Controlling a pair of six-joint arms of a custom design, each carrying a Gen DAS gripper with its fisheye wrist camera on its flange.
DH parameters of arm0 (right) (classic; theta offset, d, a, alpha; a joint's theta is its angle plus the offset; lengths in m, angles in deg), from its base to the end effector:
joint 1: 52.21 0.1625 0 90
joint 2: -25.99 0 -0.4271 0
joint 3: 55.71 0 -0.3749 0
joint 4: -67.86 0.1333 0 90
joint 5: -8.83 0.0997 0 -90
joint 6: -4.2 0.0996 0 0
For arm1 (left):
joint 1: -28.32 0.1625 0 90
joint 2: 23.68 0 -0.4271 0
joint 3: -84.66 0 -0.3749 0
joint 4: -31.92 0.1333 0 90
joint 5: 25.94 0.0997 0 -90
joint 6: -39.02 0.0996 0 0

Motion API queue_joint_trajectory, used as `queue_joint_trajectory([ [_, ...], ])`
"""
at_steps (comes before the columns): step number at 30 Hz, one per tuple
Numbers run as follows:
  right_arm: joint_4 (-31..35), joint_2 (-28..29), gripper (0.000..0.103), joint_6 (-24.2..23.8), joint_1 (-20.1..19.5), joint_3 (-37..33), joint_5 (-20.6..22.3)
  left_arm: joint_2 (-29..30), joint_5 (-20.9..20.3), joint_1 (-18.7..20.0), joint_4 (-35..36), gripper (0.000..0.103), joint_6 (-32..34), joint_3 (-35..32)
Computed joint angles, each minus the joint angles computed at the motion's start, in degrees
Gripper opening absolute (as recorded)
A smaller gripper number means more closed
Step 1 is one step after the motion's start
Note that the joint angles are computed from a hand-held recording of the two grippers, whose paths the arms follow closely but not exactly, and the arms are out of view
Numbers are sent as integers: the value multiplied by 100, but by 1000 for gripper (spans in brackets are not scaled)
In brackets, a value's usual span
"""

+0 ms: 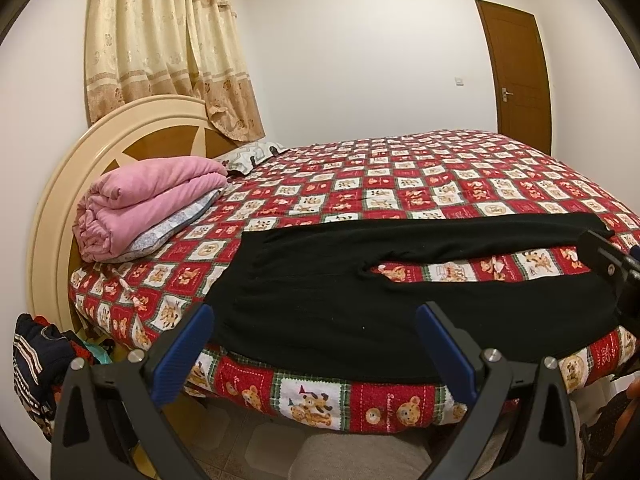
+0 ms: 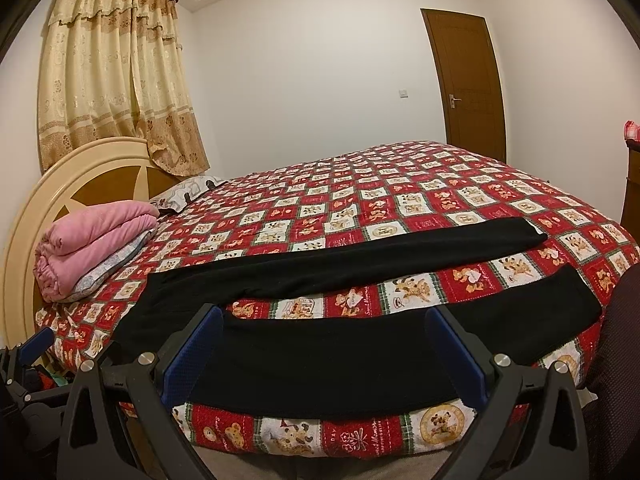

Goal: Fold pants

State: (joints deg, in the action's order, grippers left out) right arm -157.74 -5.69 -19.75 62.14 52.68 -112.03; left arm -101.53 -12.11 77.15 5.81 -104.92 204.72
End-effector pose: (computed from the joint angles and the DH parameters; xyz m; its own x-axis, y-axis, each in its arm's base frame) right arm 0.3117 -0.4894 0.0631 -0.7937 -0.1489 0.5898 -0.5857 0.4489 -0.6749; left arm -0.0657 -0.4245 0.2258 -0.5345 -0.3176 -0.7832 0.6150 0.4895 -0.6182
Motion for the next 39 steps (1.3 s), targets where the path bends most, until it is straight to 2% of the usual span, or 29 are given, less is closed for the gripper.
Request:
queue_joint_trajectory([
  [39,7,15,102,40,-14,8,-4,37,-2,10,191,103,-174,-66],
])
